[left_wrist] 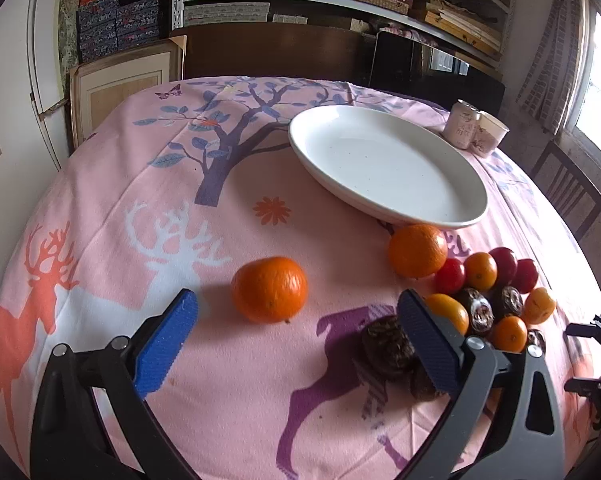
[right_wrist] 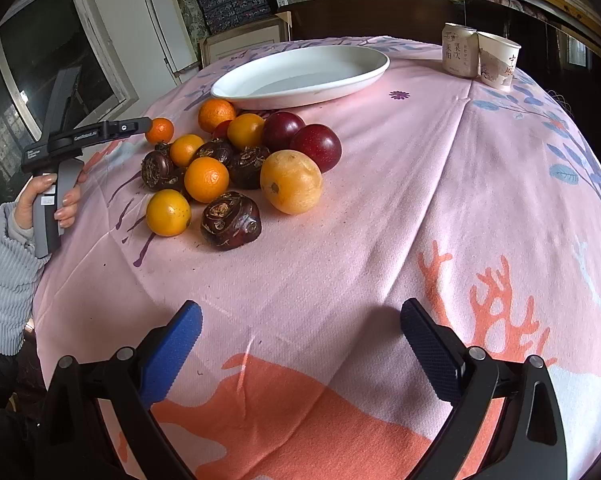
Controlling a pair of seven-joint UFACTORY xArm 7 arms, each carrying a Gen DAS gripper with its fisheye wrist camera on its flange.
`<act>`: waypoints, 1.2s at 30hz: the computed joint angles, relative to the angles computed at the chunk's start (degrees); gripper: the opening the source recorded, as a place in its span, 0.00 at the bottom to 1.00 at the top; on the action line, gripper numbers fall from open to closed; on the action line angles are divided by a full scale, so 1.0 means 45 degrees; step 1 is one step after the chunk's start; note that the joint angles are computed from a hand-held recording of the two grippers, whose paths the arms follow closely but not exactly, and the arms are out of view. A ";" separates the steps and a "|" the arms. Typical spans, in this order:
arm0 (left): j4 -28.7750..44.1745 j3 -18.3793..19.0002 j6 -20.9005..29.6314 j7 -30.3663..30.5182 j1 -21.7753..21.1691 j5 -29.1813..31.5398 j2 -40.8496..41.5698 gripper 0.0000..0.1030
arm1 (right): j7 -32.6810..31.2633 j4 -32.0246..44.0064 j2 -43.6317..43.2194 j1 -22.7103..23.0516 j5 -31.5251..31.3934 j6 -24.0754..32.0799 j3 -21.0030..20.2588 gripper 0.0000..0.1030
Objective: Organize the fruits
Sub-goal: 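Grasp an orange tangerine with the left tool while the right tool grasps a pale yellow fruit, then lower both held fruits onto the white plate and open both tools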
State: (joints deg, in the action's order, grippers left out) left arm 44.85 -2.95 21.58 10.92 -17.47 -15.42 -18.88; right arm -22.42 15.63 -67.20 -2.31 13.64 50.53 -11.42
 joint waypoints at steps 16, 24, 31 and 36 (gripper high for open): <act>-0.0122 0.0350 -0.0153 0.0878 -0.0227 -0.1095 0.0613 0.46 | 0.0217 -0.0043 -0.0007 -0.0115 0.0005 -0.0231 0.0079 0.97; -0.0447 0.0182 -0.0360 0.1285 -0.0371 -0.1273 0.0262 0.44 | 0.0980 0.0426 0.1511 0.0808 0.0988 -0.1935 0.0027 0.79; -0.0391 0.0533 -0.0139 0.1804 -0.0696 -0.1852 0.0275 0.44 | 0.1045 0.1230 0.3355 0.1831 0.1912 -0.3188 -0.0249 0.55; -0.0280 0.0644 0.0144 0.2393 -0.0817 -0.2529 0.0344 0.44 | 0.0800 0.1584 0.4358 0.2165 0.2288 -0.3308 -0.0542 0.40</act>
State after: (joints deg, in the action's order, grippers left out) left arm 43.59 -0.05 22.23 21.69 -21.14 -26.80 -17.33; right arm -18.82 22.76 -47.59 7.43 23.94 35.64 -13.86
